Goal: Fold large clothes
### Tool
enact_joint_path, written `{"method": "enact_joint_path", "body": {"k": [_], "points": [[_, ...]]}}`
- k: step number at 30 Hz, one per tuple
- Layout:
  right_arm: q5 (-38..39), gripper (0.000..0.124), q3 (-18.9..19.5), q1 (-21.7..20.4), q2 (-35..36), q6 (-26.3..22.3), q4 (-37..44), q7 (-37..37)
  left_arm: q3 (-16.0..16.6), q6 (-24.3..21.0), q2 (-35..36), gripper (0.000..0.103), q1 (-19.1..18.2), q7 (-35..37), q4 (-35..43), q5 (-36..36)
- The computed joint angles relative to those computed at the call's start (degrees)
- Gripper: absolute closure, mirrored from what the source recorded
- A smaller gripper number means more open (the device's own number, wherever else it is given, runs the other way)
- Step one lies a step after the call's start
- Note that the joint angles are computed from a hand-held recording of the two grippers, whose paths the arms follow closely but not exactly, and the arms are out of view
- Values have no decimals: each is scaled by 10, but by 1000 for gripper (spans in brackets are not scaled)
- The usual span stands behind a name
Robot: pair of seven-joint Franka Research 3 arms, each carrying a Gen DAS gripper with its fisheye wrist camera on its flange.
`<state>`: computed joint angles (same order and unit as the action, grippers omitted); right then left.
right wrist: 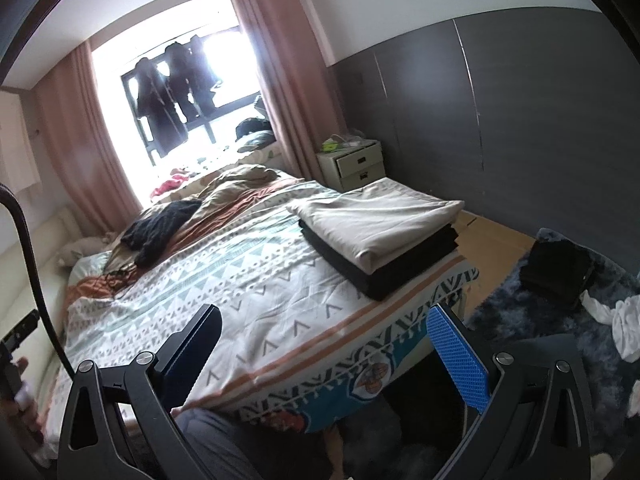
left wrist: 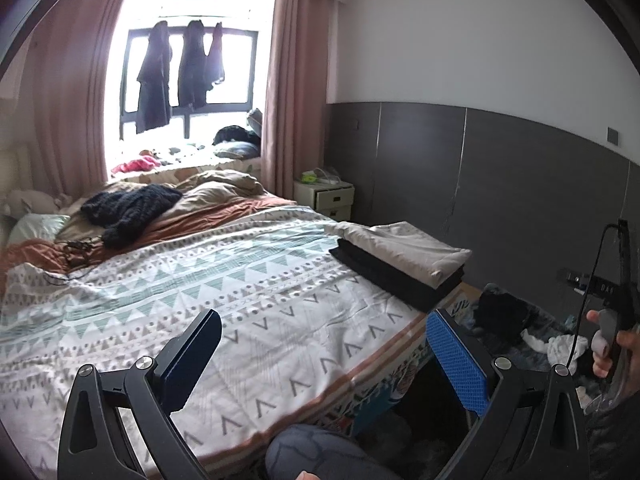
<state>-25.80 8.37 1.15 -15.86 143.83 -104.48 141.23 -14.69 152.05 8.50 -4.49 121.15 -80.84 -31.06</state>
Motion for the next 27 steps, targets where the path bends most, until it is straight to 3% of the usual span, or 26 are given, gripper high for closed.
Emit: {"method": "enact_joint_path", "body": {"k": [8,16,27], "points": [[-7,21,29,1,-49,23,-70,20,30,71,-103,0,-24,55,-164,-80],[-41,21,73,0,-63,13,-95,32,64,138,-153,0,-65,5,-258,-41],[-66,21,82,27,-39,7,-91,43,112,168,-182,0,-109,-10,-303,-50]]}}
